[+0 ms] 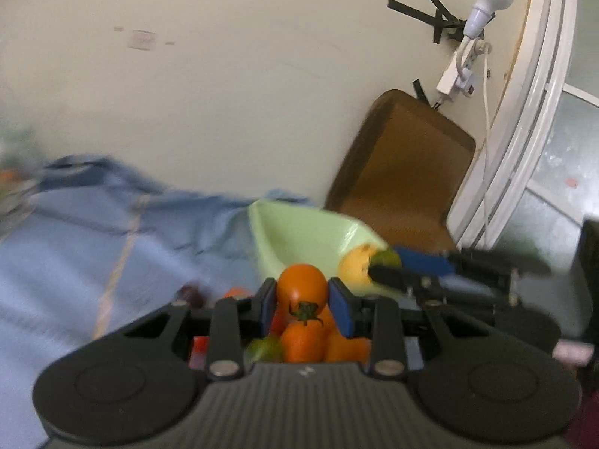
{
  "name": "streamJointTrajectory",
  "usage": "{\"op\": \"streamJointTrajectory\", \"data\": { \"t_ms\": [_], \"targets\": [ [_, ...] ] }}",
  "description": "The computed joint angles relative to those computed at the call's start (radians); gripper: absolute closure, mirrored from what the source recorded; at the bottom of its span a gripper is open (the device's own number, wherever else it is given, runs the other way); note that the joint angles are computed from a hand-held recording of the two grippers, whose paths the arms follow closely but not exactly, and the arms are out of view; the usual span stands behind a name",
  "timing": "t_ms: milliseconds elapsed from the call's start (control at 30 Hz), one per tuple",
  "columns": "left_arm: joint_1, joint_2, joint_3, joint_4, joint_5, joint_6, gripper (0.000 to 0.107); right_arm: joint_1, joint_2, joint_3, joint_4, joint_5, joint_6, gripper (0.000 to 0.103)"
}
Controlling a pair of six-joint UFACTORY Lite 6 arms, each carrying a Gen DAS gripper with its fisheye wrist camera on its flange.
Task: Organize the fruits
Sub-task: 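Drop the orange tomato into the basket with the left gripper while the right drops the green one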
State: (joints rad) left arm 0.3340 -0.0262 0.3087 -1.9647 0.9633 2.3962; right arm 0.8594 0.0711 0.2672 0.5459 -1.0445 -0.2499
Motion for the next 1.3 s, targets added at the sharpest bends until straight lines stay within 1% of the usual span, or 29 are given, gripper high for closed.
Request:
{"op": "streamJointTrajectory", "data": {
  "t_ms": [67,133,233,300,333,367,400,433,533,600,667,733,833,900,967,1067,1167,1200,1300],
  "targets": [
    [-0.141,0.097,0.118,-0.079,-0.058,-0.051,0.077,-0.069,0.017,-0.003,-0.052,-0.01,0.051,0.075],
    [-0.255,0.181,0.218,-0.165,-0.132,-0.056,0.077,-0.114,0.048,0.009,-0.097,-0.009,0.086,0.075],
    [-0.366,0.269,0.329,-0.277,-0.24,-0.036,0.076,-0.132,0.11,0.043,-0.127,-0.022,0.096,0.074],
    [-0.404,0.298,0.368,-0.318,-0.287,-0.023,0.076,-0.146,0.165,0.084,-0.152,-0.034,0.103,0.072],
    [-0.411,0.31,0.381,-0.322,-0.301,-0.023,0.068,-0.154,0.186,0.101,-0.162,-0.037,0.107,0.07],
    [-0.413,0.309,0.378,-0.334,-0.307,-0.016,0.063,-0.158,0.194,0.102,-0.166,-0.046,0.116,0.068],
    [-0.411,0.295,0.36,-0.356,-0.303,0.001,0.06,-0.161,0.186,0.091,-0.166,-0.056,0.129,0.065],
    [-0.399,0.269,0.33,-0.366,-0.286,0.017,0.06,-0.178,0.171,0.073,-0.181,-0.071,0.154,0.065],
    [-0.297,0.203,0.26,-0.282,-0.219,-0.014,0.061,-0.246,0.066,-0.027,-0.258,-0.091,0.267,0.065],
    [-0.181,0.153,0.195,-0.192,-0.146,-0.052,0.06,-0.308,-0.019,-0.106,-0.338,-0.074,0.349,0.066],
    [-0.07,0.127,0.158,-0.106,-0.095,-0.09,0.06,-0.386,-0.095,-0.178,-0.458,-0.039,0.438,0.066],
    [0.06,0.122,0.124,-0.017,-0.046,-0.112,0.06,-0.434,-0.127,-0.227,-0.553,-0.02,0.512,0.066],
    [0.195,0.149,0.105,0.073,-0.022,-0.116,0.06,-0.479,-0.075,-0.228,-0.659,-0.032,0.598,0.066],
    [0.244,0.173,0.095,0.097,-0.018,-0.101,0.06,-0.471,-0.03,-0.209,-0.673,-0.044,0.631,0.066],
    [0.298,0.2,0.091,0.132,-0.009,-0.085,0.06,-0.441,0.014,-0.176,-0.651,-0.048,0.647,0.066],
    [0.317,0.255,0.104,0.135,-0.016,-0.074,0.06,-0.463,0.091,-0.116,-0.699,-0.041,0.705,0.066],
    [0.341,0.287,0.109,0.167,0.013,-0.08,0.06,-0.516,0.163,-0.058,-0.778,-0.052,0.78,0.065],
    [0.337,0.283,0.104,0.165,0.019,-0.072,0.06,-0.547,0.186,-0.034,-0.827,-0.05,0.824,0.065],
    [0.343,0.262,0.08,0.165,0.027,-0.05,0.06,-0.667,0.29,0.055,-1.046,-0.076,1.008,0.064]
  ]
}}
